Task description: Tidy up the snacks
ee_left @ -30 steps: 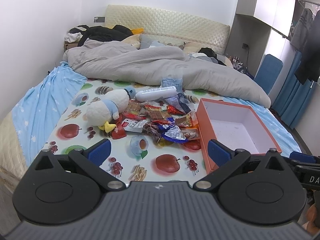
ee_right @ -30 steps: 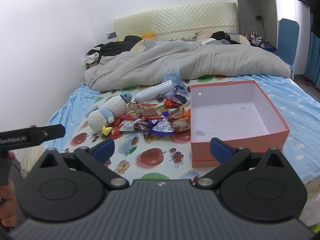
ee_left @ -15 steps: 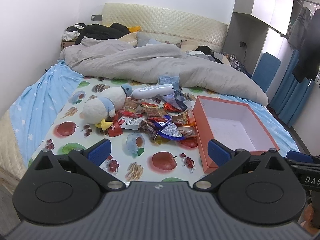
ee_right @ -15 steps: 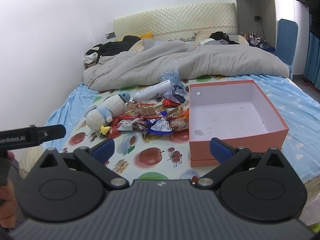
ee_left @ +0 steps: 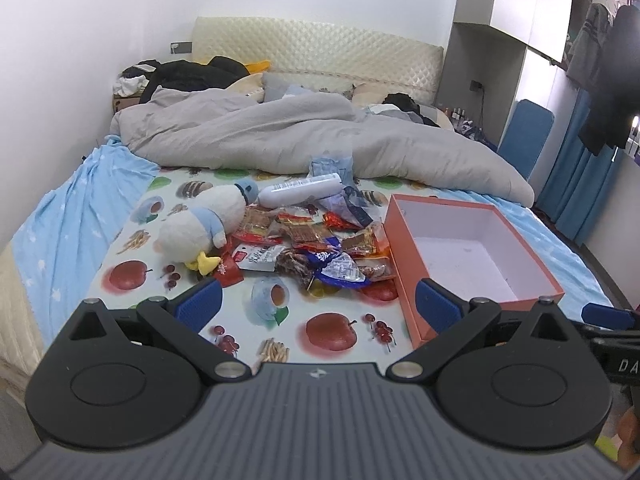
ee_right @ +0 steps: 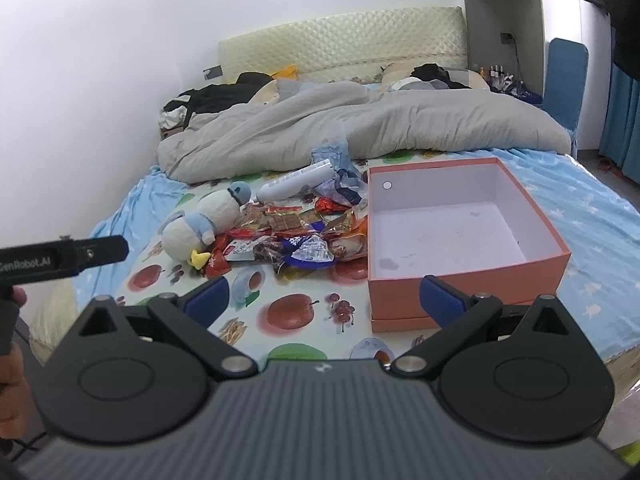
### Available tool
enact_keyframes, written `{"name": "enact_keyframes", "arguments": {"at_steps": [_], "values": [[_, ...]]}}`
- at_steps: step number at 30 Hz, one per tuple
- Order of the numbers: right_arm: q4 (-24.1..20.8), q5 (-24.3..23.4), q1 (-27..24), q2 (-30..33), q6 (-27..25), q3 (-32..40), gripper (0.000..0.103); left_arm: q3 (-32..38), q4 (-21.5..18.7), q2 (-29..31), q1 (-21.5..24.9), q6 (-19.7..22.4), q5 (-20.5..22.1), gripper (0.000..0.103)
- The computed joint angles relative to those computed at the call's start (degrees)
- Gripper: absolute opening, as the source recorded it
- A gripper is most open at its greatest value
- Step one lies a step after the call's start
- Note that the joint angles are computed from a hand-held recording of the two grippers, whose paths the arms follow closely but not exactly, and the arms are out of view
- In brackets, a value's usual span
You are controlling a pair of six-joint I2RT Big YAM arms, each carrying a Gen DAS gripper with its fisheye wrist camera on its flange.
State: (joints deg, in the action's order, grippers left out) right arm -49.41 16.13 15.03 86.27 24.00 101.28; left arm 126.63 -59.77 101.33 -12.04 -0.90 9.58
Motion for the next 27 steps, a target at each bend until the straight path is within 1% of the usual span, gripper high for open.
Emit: {"name": "enact_keyframes", "arguments": {"at_steps": [1, 3, 5, 8, 10, 15, 22, 27], "values": [[0.2, -0.2, 0.0, 0.1, 0.4, -0.2, 0.103, -0.4, 0.0, -0.1, 0.0, 0.1, 0.0, 0.103], [-1.7, -0.6, 0.1, 1.0, 1.3, 1.0, 0.103, -0.6, -0.8, 0.0, -0.1, -0.2, 0.0, 0.103], [-1.3, -0.8, 0.4, 1.0, 0.4, 1.0, 0.103, -1.9, -0.3, -0.7, 0.0, -0.8, 0.8, 0.103], [-2.3, 1.1, 1.2, 1.2, -0.2, 1.6, 0.103, -3.4, 0.1, -1.6, 0.1, -0.9, 0.9, 0.103], [-1.9, 1.9, 1.5, 0.8, -0.2, 1.3, 0.103, -4.1, 0.8, -2.0, 0.1, -1.0, 0.9, 0.103], [-1.3, 1.6, 1.5, 0.4, 0.0, 0.6, 0.103, -4.9, 0.2, -2.2, 0.4, -1.1, 1.3, 0.103], [-0.6, -1.2, 0.8, 1.3, 0.9, 0.5, 0.103, -4.0, -1.3, -0.6, 1.4, -1.4, 1.7, 0.103], [-0.6, -0.6, 1.0, 3.1, 0.6, 1.9, 0.103, -2.0, -2.2, 1.5, 1.8, -1.3, 2.2, 0.103]]}}
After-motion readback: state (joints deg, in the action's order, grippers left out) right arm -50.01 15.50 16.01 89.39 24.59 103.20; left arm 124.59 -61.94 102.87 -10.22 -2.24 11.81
